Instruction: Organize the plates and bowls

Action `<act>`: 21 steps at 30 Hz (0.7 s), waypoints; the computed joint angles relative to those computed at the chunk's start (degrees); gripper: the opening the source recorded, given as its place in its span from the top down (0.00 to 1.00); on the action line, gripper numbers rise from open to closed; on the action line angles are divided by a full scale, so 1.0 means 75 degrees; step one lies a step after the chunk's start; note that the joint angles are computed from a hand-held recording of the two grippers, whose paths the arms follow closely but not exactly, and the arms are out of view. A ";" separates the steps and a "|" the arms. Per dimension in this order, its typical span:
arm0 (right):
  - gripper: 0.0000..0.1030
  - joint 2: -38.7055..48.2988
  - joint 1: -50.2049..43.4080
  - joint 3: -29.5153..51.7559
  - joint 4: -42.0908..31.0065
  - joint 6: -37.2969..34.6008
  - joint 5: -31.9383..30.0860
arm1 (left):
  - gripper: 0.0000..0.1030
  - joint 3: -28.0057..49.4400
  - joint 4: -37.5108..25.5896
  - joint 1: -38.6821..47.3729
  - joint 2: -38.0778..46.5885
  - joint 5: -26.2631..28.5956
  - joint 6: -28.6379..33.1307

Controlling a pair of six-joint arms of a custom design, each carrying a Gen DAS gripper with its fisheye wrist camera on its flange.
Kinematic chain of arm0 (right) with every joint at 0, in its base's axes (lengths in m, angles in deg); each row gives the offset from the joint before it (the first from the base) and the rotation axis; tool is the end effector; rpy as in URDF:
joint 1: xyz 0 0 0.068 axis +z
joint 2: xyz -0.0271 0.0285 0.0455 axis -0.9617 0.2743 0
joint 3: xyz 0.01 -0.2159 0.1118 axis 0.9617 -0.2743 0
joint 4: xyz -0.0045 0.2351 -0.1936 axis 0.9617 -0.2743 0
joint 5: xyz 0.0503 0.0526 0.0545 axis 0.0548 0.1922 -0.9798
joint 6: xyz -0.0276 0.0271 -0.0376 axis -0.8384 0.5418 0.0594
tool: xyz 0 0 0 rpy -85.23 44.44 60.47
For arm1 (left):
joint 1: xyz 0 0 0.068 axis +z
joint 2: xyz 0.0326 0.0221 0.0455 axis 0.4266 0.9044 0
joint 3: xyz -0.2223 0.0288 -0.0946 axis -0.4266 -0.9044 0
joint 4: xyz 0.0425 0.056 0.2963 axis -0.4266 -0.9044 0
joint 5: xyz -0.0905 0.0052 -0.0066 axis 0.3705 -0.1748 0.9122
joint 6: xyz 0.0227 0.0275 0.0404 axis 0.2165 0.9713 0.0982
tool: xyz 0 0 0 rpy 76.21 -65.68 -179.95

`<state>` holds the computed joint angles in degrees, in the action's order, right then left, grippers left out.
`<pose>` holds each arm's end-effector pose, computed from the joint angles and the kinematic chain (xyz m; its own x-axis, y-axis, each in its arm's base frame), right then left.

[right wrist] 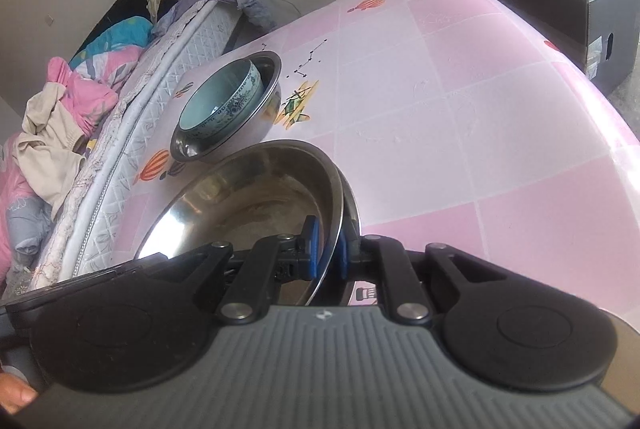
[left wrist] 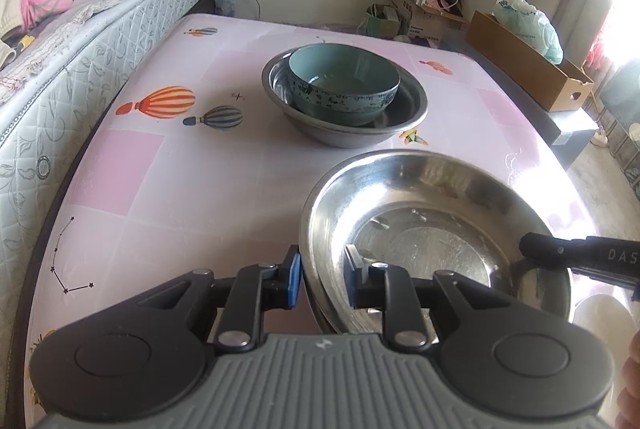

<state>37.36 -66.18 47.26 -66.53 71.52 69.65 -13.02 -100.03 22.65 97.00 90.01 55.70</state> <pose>0.2544 0.0371 0.0971 -0.6651 0.5156 -0.5402 0.2837 0.8436 0.4559 0.2883 -0.0217 0.1336 -0.7748 0.1779 -0.6067 0.3012 0.9476 -0.1067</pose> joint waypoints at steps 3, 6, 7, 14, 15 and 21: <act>0.90 -0.0081 -0.0030 -0.0063 -0.0030 -0.0024 -0.0038 | 0.70 0.0004 0.0005 0.0040 0.0048 0.0099 0.0059; 0.89 -0.0132 -0.0093 -0.0069 -0.0069 0.0043 -0.0128 | 0.65 -0.0155 0.0126 0.0031 -0.0183 0.0149 0.0163; 0.89 -0.0143 -0.0100 -0.0069 -0.0079 0.0060 -0.0140 | 0.64 -0.0196 0.0141 0.0022 -0.0259 0.0141 0.0188; 0.81 -0.0270 -0.0103 0.0018 -0.0317 -0.0009 -0.0167 | 0.65 -0.0397 0.0054 0.0126 -0.0625 0.0120 0.0230; 0.79 -0.0300 -0.0091 0.0037 -0.0360 -0.0032 -0.0152 | 0.65 -0.0438 0.0039 0.0155 -0.0668 0.0119 0.0253; 0.59 -0.0467 0.0075 0.0223 -0.0727 -0.0268 0.0333 | 0.66 -0.0417 -0.0030 0.0208 -0.0510 -0.0023 0.0258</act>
<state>33.86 -65.62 48.94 -71.98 69.51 72.14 -16.15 -100.26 24.22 93.17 89.84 57.63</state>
